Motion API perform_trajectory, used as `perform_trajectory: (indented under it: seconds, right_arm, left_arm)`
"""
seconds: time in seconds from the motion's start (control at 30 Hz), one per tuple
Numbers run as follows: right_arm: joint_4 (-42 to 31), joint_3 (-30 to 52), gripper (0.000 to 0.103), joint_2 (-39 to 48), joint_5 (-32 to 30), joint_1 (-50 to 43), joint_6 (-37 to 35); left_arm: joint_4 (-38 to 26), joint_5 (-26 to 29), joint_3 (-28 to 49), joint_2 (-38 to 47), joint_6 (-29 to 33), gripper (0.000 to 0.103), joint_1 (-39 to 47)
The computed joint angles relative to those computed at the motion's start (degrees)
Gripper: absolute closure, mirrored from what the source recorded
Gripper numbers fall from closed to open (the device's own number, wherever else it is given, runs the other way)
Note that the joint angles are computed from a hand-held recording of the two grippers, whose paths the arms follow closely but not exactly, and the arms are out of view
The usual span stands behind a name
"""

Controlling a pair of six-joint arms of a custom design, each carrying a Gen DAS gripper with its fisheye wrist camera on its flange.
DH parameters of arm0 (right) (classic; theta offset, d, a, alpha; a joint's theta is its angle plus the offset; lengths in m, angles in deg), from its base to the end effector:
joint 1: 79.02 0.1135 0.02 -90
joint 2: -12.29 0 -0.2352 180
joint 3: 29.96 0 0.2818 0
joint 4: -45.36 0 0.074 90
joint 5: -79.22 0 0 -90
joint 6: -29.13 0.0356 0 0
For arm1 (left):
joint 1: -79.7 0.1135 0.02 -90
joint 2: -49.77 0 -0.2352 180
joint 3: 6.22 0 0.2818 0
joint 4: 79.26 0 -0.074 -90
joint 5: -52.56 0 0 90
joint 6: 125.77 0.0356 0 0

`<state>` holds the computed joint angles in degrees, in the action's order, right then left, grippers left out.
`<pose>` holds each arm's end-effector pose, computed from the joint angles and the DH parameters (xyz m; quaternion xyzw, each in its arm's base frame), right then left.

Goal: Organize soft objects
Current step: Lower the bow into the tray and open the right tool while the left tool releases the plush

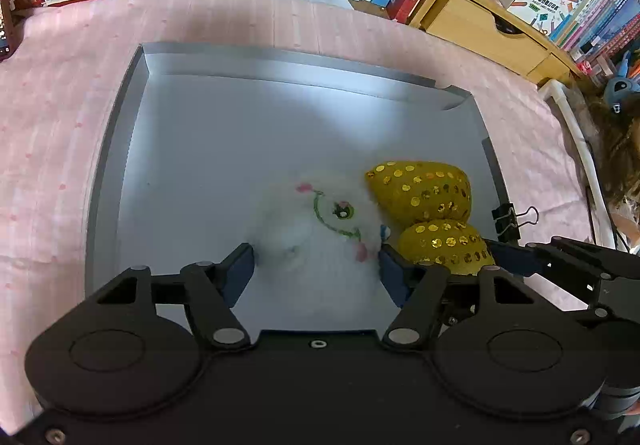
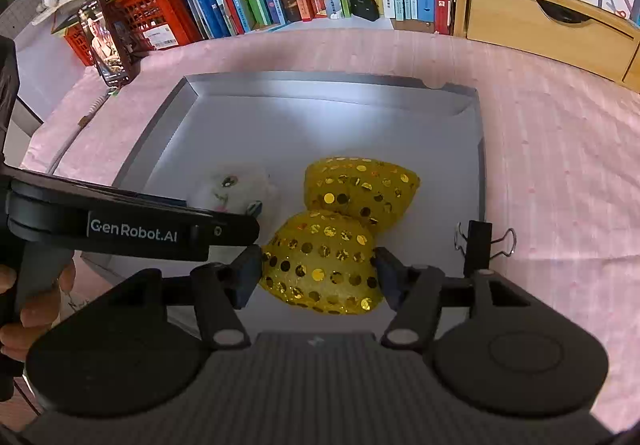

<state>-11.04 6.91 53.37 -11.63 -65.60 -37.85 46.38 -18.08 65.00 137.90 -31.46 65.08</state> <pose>0.1726 0.0417 0.1519 0.0791 0.9640 0.0861 0.2387 0.3033 -0.0913 0.1647 0.1869 0.9549 -0.1796 0.1449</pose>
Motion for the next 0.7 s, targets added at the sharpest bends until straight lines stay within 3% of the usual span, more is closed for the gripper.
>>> perform_trajectory:
  seconds: [0.1, 0.33, 0.7]
  right_arm:
    - [-0.34, 0.17, 0.026, -0.52, 0.75, 0.56, 0.01]
    - [-2.96, 0.64, 0.019, -4.17, 3.71, 2.8, 0.92]
    - [-11.9, 1.7, 0.017, -15.28, 13.39, 13.67, 6.45]
  left_arm:
    - [0.38, 0.32, -0.66, -1.13, 0.29, 0.029, 0.07]
    - [0.4, 0.59, -3.26, -7.16, 1.15, 0.026, 0.7]
    - [-2.29, 0.72, -10.52, -24.97, 4.42, 0.022, 2.3]
